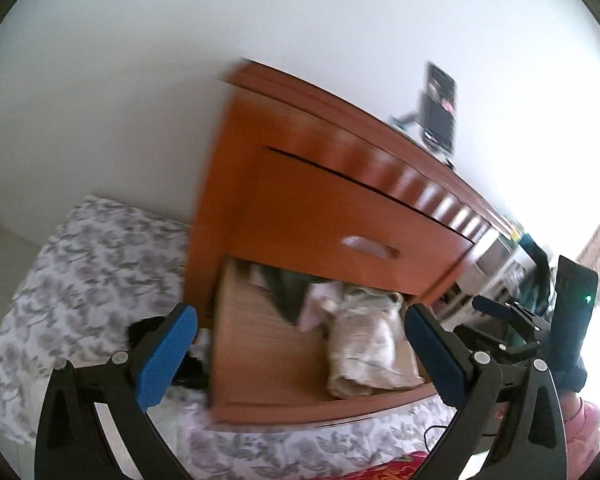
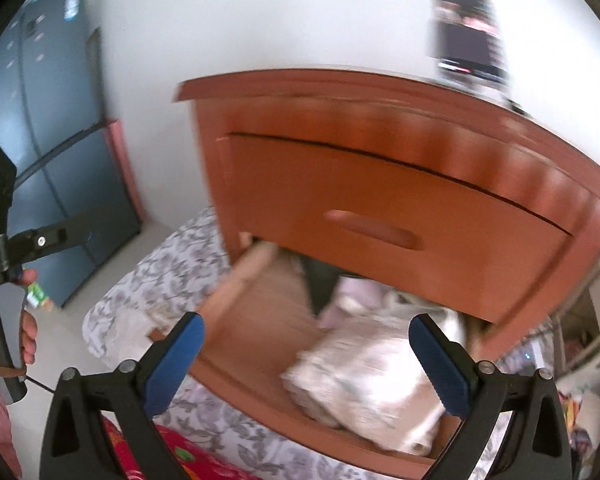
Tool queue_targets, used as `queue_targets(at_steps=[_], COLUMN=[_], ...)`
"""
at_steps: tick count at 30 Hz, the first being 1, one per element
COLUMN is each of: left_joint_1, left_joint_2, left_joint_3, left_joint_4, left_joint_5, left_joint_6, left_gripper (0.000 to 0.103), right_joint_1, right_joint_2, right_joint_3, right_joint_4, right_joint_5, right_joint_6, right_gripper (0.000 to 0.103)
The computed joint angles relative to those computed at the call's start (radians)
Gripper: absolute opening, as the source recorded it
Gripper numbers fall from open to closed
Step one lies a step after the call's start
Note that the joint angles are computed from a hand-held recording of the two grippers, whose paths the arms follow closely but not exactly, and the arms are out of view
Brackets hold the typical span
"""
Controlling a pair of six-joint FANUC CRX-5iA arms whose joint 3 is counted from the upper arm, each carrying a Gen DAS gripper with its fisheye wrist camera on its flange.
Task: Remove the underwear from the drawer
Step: 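Move both tools back to the open dresser drawer, then close the left tool on the white lace bra in the drawer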
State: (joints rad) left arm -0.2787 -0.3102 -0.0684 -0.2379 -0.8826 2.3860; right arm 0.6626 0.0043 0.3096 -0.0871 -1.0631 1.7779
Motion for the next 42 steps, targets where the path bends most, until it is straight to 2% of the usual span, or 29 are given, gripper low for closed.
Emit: queue_targets(at_steps=[2, 3, 7, 12, 14, 17, 20, 24, 29, 32, 36, 42], left_joint_1=[-0.005, 0.004, 0.001, 0.011, 0.018, 0.019, 0.022, 0.031, 0.057, 0.070, 0.095, 0.117], left_joint_2=[0.053, 0.088, 0.208, 0.335, 0.365, 0.421, 0.476, 0.527, 0.576, 0.597, 0.629, 0.679], left_joint_3=[0.033, 0.044, 0.110, 0.173, 0.180, 0.229, 0.277, 0.305, 0.314, 0.303, 0.265, 0.231], left_joint_4=[0.036, 0.090, 0.176, 0.260, 0.292, 0.291, 0.296, 0.317, 0.374, 0.426, 0.558, 0.725], left_joint_5=[0.008, 0.021, -0.022, -0.110, -0.118, -0.162, -0.215, -0.248, -0.264, -0.248, -0.213, -0.222], left_joint_6=[-0.032, -0.078, -0.139, -0.145, -0.151, -0.144, -0.141, -0.153, -0.170, -0.203, -0.298, -0.445], left_gripper=[0.103, 0.103, 0.103, 0.103, 0.103, 0.103, 0.103, 0.103, 0.103, 0.103, 0.103, 0.103], right_joint_1=[-0.045, -0.067, -0.151, -0.240, -0.261, -0.286, -0.305, -0.305, -0.308, -0.316, -0.324, -0.327], right_joint_2=[0.003, 0.006, 0.036, 0.111, 0.142, 0.166, 0.201, 0.249, 0.305, 0.339, 0.358, 0.372], right_joint_3=[0.021, 0.032, 0.076, 0.151, 0.182, 0.198, 0.237, 0.283, 0.334, 0.361, 0.381, 0.397], right_joint_4=[-0.016, -0.023, -0.053, -0.150, -0.175, -0.206, -0.238, -0.247, -0.260, -0.270, -0.284, -0.288], right_joint_5=[-0.009, -0.012, -0.047, -0.151, -0.195, -0.234, -0.282, -0.349, -0.428, -0.474, -0.497, -0.502], right_joint_6=[0.006, 0.008, 0.006, 0.008, -0.021, -0.036, -0.051, -0.072, -0.100, -0.146, -0.159, -0.163], right_gripper=[0.103, 0.103, 0.103, 0.103, 0.103, 0.103, 0.095, 0.081, 0.072, 0.067, 0.057, 0.057])
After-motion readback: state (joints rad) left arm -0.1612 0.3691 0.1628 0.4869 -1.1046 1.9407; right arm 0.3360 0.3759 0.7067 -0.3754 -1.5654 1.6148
